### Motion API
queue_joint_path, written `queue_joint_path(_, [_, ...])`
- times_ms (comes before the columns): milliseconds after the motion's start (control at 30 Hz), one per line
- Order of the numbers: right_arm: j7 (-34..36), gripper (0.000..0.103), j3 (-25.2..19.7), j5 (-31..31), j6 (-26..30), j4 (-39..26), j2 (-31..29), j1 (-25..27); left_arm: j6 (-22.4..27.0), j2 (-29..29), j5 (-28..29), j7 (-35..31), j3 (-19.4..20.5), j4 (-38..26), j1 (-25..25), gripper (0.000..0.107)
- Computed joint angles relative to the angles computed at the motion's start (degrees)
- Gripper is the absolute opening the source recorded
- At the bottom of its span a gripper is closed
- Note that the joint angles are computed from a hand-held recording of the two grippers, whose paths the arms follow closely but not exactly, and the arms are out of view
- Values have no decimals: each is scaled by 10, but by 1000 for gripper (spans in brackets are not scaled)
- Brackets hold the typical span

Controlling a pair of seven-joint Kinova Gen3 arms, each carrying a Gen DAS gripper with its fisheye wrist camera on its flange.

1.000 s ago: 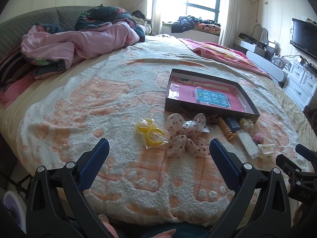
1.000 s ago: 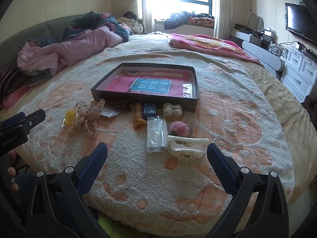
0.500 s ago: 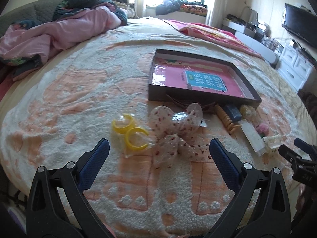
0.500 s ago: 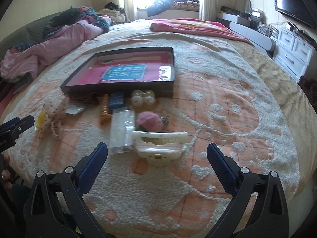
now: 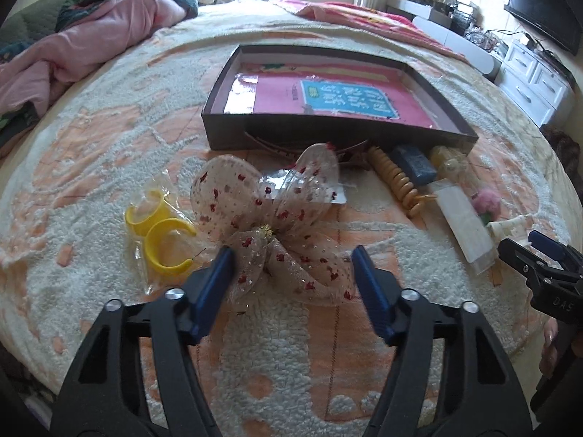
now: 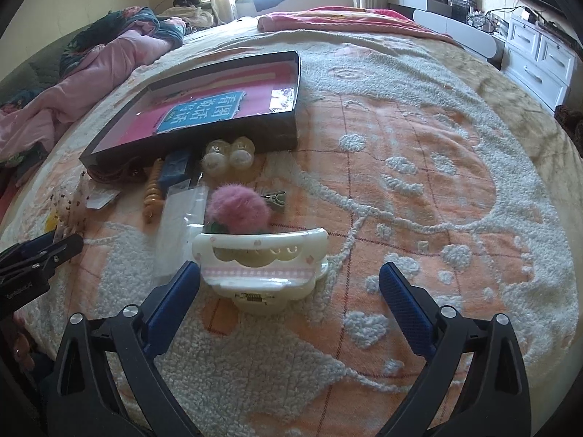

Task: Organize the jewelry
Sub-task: 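Grasp the red-dotted sheer bow with the left tool while the right tool grasps the white hair clip, then carry the bow into the tray and open the left tool while the right tool drops the clip there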

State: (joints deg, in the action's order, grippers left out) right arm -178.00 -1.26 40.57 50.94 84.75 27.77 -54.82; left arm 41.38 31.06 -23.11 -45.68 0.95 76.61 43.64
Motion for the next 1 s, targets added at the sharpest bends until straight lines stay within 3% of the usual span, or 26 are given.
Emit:
queue_joint_path(133, [22,80,-2,-6,-3,-10,10,7,13,7,12,-14,8,-10,-9,42])
queue_joint_path(233, [24,69,5,2,-8,-8,12,1,-7,-2,21,-22,12,6,-18,23])
queue_joint_path(333, [7,69,10,14,-29,13,2,-2,-28,-11,26,-25,12,24,-21,12])
queue_joint_path(533, [-27,69,8,35,-47,48,-21,-6,-63,-37,28,-28,15,58,-20,7])
queue_joint_path(700, [-45,69,0,46,-25,55,-32,-8,-98,-59,42,-38,27,82,-27,6])
queue_joint_path(1000, [-41,69,-18,78,-10,47,-50,9,-110,-61,22,-37,6,54,-19,6])
